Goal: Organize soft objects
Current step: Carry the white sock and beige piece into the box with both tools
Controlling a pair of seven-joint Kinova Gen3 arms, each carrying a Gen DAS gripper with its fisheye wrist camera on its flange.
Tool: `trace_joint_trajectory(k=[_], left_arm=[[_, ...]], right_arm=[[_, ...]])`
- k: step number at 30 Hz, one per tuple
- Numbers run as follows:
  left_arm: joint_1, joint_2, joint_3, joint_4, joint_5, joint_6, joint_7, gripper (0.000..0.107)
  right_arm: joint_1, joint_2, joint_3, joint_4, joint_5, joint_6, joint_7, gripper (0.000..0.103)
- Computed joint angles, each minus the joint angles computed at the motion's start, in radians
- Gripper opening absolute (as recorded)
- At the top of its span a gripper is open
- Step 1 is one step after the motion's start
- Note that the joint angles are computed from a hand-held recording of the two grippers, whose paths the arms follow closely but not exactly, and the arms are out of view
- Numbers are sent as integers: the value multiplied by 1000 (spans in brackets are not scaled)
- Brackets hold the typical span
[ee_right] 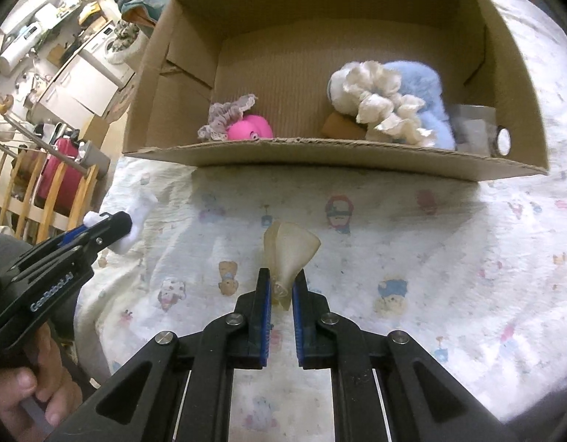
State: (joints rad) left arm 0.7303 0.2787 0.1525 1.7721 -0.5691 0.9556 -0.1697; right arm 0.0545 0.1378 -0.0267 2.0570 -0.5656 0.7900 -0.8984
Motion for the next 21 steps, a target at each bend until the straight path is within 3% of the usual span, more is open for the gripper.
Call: trace_joint_trajectory(k=[9, 16, 21], left_arm=[[33, -37, 2, 18, -88, 14, 93, 22], [68, -51, 28, 22, -196, 32, 159, 22], [64, -72, 49, 12, -233, 17, 145, 22]], right_arm=[[52, -43, 34, -6, -39, 37, 53, 12], [99, -115, 92, -12, -160, 77, 166, 12], [100, -136, 117, -48, -195, 93, 198, 12]])
